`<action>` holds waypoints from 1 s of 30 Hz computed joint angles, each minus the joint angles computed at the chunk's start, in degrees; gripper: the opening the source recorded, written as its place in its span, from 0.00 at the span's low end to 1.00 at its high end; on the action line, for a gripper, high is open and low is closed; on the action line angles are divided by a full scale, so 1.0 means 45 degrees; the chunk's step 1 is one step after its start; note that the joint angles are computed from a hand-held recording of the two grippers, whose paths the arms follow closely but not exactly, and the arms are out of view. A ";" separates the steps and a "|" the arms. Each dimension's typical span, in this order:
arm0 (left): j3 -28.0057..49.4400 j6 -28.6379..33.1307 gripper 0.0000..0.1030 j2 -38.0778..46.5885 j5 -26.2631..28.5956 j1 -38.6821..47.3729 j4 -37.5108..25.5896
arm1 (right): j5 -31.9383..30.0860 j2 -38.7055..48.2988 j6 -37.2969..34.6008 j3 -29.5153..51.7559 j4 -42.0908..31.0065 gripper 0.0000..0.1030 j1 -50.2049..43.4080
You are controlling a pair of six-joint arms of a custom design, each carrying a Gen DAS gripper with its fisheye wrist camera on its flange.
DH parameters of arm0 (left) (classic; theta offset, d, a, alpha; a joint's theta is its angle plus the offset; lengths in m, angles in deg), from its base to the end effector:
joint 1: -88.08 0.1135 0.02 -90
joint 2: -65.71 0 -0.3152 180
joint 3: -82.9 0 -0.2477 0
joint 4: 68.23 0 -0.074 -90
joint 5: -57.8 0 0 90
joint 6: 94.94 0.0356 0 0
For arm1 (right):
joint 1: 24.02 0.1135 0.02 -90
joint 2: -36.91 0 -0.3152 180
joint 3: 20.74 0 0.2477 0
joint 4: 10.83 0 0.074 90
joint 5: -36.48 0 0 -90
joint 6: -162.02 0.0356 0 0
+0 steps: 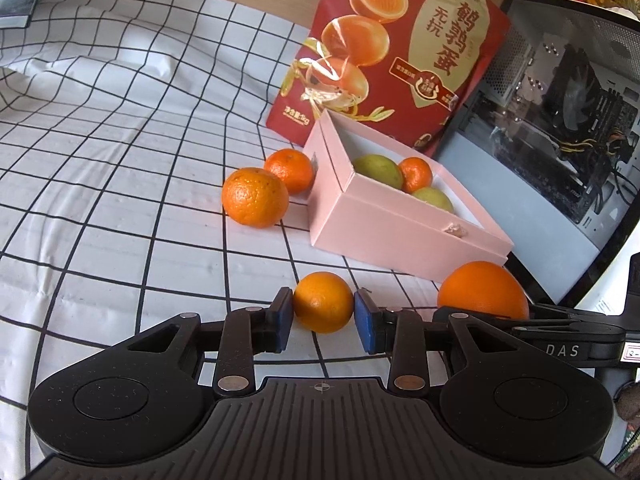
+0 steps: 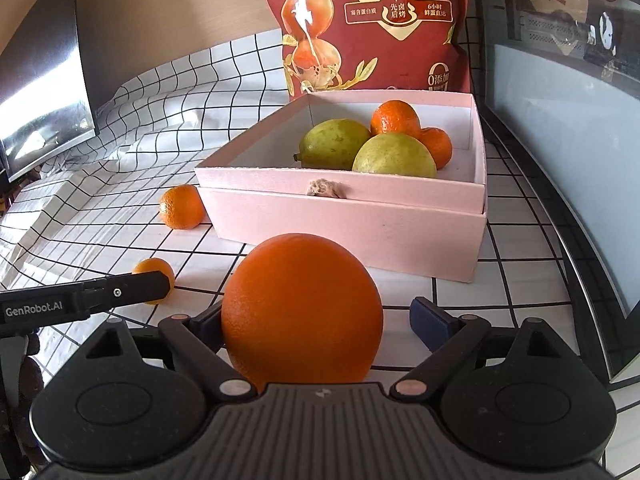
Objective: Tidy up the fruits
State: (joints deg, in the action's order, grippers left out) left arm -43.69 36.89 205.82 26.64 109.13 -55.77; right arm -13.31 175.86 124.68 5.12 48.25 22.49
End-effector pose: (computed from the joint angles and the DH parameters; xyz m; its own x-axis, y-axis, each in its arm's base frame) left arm 0.2920 0.0798 -0.0206 -0.6485 0.1202 -0.7516 0.6222 0.6526 -0.4325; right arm 0.1681 0.1438 0.0108 -0.5707 0.2806 -0.7717 0.2650 0.9524 0.1504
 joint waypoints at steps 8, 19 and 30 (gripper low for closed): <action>-0.0297 0.0056 0.37 -0.0037 -0.0210 -0.0060 0.0557 | 0.0838 -0.0482 -0.0338 0.0388 -0.1213 0.90 0.0636; -0.1243 -0.0174 0.37 -0.0204 -0.1184 -0.0822 0.2769 | 0.0438 0.0235 -0.0539 -0.0462 0.1038 0.90 0.0484; -0.2494 0.0084 0.37 -0.0183 -0.1528 -0.0522 0.4591 | 0.0672 -0.0437 -0.0684 0.0195 -0.0433 0.90 0.0622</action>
